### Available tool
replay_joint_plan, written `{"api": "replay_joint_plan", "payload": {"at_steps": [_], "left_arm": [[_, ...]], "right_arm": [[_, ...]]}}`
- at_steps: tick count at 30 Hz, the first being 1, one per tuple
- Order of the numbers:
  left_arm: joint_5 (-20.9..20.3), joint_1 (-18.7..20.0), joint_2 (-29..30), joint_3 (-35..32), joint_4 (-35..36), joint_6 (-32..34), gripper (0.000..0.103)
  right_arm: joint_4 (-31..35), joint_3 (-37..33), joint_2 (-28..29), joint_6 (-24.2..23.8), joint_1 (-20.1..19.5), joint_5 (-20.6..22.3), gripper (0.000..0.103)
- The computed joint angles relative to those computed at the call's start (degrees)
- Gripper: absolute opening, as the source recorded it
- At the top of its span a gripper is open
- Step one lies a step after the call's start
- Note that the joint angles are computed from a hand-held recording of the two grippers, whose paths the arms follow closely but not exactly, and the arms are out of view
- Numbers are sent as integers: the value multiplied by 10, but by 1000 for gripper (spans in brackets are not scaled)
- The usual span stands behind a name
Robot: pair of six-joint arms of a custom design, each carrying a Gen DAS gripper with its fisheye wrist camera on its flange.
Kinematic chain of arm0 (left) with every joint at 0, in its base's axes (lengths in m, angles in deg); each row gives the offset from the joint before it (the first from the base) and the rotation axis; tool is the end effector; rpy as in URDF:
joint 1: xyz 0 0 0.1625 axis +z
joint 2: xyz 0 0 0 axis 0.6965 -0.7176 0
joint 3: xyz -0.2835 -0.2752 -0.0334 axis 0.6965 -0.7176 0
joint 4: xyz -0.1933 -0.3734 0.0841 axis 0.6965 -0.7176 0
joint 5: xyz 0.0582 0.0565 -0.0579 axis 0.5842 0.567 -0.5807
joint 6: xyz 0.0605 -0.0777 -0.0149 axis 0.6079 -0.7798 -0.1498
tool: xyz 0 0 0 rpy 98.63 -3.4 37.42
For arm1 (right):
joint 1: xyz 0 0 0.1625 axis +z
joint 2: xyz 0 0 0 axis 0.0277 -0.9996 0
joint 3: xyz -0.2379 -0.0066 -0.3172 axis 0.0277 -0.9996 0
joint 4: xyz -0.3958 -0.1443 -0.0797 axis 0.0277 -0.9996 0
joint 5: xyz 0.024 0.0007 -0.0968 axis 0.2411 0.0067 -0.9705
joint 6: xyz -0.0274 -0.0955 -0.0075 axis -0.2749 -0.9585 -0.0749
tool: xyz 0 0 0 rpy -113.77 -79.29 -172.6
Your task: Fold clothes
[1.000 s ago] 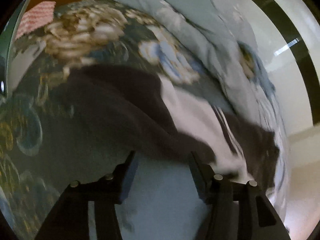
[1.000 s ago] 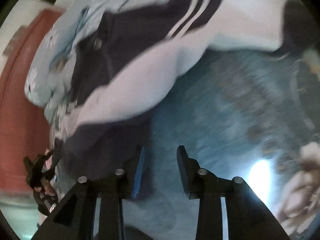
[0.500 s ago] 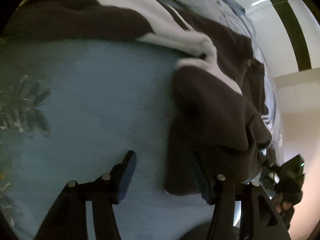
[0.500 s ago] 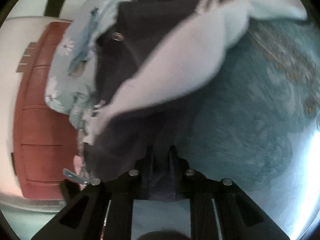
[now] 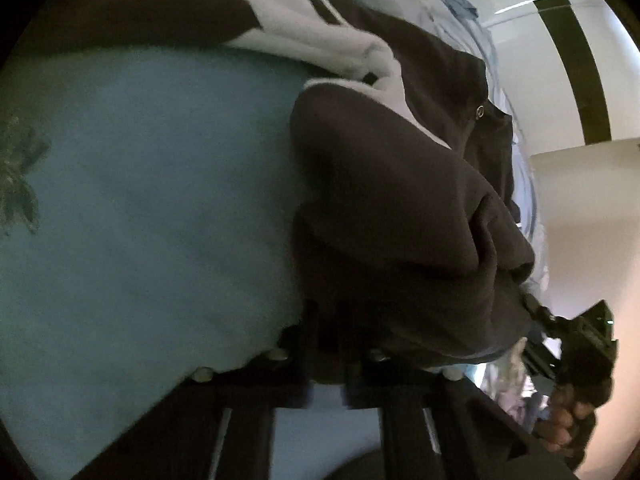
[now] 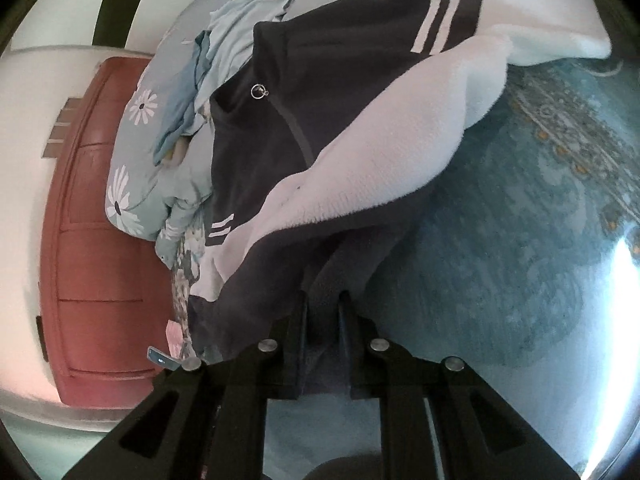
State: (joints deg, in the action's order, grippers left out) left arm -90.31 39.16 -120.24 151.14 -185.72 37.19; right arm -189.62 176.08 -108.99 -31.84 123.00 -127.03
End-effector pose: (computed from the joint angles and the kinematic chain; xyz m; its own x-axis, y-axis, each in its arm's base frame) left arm 0.1116 -0.3461 0.3095 -0.9808 -0.1459 -0.1295 -0.1158 0.9697 -0.2150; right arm 0.3268 -0.2961 0.0341 -0.9231 0.3757 -0.0821 0.3723 0.8198 -0.4352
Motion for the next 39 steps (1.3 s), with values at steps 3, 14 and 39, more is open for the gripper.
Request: {"api": "replay_joint_plan", "payload": {"at_steps": [3,14,39], "left_arm": [[0,-16,-31,1,14,-17,7],[-54,0,-149,-52,58,-19,6],[60,-40,-178,-26,206,56,58]], "right_arm": [[34,-10,-13,16,23,-16,14],[173,-85,-20,30,118,-46,14],[191,-183,103,-82,-30,13,29]]}}
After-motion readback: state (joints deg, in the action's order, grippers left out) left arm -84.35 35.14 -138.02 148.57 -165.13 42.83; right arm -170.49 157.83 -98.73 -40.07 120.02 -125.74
